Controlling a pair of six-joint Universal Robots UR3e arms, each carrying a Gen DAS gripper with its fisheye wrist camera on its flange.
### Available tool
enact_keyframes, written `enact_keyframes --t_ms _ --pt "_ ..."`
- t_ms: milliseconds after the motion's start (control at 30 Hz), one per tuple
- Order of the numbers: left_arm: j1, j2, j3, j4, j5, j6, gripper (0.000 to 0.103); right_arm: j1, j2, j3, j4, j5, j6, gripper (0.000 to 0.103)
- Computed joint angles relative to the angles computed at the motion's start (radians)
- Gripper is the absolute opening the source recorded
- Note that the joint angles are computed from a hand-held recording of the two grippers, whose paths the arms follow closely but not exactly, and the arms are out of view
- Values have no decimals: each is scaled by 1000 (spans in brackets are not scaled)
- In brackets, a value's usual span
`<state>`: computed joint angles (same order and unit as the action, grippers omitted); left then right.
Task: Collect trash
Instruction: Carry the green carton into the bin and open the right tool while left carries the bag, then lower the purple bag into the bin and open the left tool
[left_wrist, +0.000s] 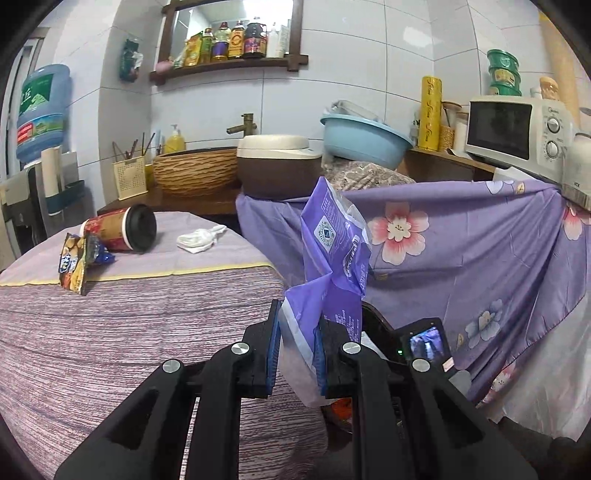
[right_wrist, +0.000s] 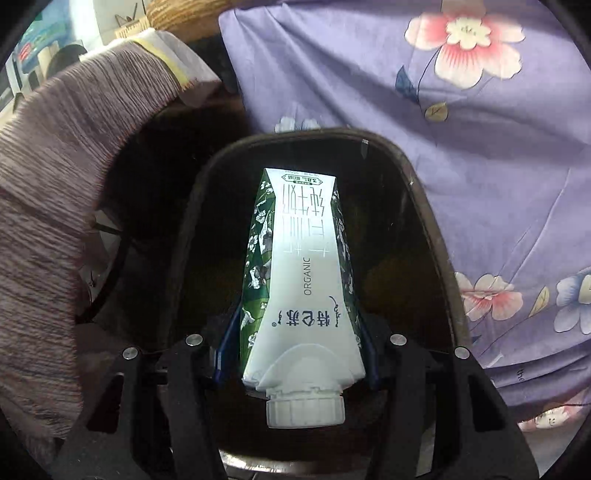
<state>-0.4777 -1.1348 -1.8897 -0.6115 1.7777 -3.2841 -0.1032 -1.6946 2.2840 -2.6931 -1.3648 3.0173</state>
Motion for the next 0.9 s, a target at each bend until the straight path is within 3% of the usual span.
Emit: enact_keyframes --t_ms 167,267,567,767,900 --pt "-29 -39 9 10 5 0 16 12 46 -1 -37 -11 5 55" --pt "-31 -51 14 9 -3 2 16 18 42 4 -46 -22 9 67" --pt "-48 -167 60 18 -42 -6 16 -58 -153 86 28 21 -25 68" --pt "-93 -337 135 25 -50 -21 16 -240 -478 168 256 99 -132 69" --pt "-126 -470 205 11 -31 -40 16 -435 -714 181 512 177 -255 69"
